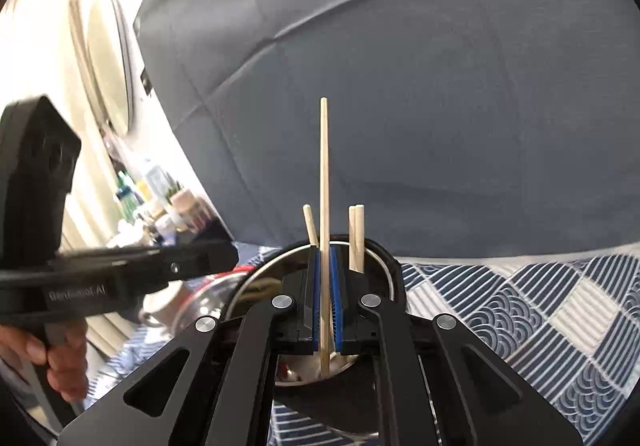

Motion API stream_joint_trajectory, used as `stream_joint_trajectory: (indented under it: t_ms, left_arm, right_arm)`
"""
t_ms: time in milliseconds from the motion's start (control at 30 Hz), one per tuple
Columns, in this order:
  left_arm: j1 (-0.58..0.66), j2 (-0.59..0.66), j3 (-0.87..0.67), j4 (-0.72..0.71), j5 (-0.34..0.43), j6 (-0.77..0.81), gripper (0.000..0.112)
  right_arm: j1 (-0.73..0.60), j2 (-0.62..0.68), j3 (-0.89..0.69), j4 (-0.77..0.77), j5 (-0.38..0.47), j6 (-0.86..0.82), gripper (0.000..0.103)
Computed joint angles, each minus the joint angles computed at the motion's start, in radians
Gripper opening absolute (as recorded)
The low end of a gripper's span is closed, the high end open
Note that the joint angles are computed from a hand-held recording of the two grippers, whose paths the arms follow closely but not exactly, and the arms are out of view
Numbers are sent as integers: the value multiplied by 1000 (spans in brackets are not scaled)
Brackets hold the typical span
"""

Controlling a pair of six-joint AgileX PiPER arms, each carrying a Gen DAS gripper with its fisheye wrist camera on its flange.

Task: Organize utensils

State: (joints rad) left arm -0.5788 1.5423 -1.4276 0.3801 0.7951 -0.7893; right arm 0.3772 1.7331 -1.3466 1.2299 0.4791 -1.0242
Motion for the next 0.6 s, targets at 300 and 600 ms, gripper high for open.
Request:
stream_joint_trajectory:
  t_ms: [300,600]
  left_arm:
    - [-10,-20,17,32,8,-46,43]
    - [-35,-73,75,108,30,-139,85]
  right_arm:
    - [15,-80,63,-190,-103,107,14]
    - [-31,-181,96,-402,-111,297,58]
